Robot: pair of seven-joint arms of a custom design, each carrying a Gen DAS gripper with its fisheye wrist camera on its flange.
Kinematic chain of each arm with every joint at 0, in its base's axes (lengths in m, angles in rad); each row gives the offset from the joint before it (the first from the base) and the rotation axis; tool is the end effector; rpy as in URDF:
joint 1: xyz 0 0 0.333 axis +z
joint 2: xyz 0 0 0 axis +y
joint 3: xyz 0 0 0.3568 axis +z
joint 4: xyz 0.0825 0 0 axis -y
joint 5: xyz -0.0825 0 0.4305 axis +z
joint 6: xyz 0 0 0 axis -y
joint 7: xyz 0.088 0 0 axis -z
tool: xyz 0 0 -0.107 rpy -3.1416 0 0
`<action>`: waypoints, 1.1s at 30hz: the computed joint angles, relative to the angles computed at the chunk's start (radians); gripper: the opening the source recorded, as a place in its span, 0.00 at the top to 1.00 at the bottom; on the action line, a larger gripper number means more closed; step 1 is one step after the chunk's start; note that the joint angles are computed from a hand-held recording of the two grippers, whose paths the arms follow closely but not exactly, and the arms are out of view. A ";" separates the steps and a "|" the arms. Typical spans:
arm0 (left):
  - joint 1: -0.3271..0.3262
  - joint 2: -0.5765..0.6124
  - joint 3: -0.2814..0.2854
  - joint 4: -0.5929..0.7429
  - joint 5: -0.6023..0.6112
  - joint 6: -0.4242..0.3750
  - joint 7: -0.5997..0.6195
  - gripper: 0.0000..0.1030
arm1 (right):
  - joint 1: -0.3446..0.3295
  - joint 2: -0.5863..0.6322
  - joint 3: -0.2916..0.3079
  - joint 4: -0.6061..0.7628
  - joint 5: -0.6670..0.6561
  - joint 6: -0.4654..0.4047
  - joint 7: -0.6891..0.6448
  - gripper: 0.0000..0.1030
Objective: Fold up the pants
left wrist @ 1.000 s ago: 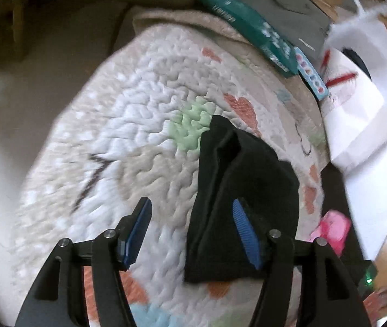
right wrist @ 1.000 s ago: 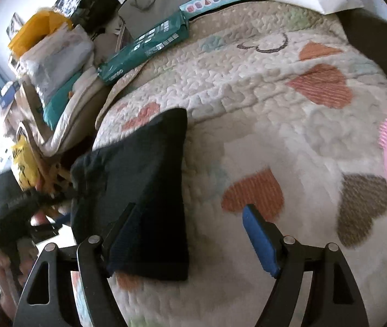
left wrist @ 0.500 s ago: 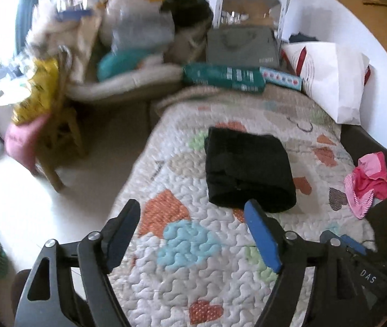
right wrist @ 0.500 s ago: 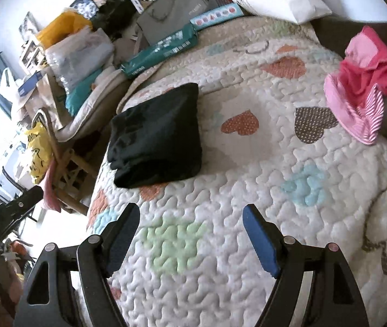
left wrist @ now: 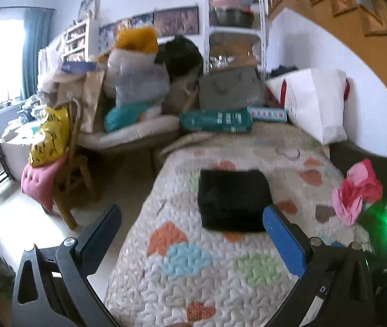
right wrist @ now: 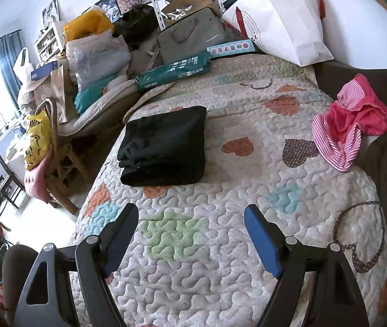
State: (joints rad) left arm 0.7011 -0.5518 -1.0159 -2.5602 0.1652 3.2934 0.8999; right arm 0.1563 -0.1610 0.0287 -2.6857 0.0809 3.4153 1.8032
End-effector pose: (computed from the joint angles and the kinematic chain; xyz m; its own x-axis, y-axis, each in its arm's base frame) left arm 0.4547 -0.2104 0.4879 -0.0133 -0.9999 -0.0032 -0.4604 0.0090 -0.8877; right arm 0.4723 0.0792 0.3959 -0.0299 -0.9751 -0.2197 -0.6397 0.1876 -0.7454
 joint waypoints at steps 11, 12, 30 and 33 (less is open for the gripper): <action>0.018 0.099 -0.032 0.030 0.105 -0.091 -0.029 0.00 | -0.066 0.023 0.114 0.012 0.132 -0.018 -0.123 0.18; 0.017 0.103 -0.032 0.031 0.116 -0.095 -0.037 0.00 | -0.072 0.026 0.124 0.014 0.147 -0.019 -0.137 0.18; -0.037 0.200 0.045 0.062 0.325 -0.178 -0.180 0.00 | -0.105 0.038 0.205 0.027 0.335 -0.015 -0.307 0.17; -0.059 0.234 0.072 0.071 0.354 -0.195 -0.198 0.00 | -0.113 0.040 0.225 0.031 0.378 -0.012 -0.354 0.17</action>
State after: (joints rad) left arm 0.6416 -0.3176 -0.9438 -2.4891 0.5193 3.0986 0.7014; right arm 0.0429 -0.1207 0.2533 -2.6547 0.4594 3.4032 1.4488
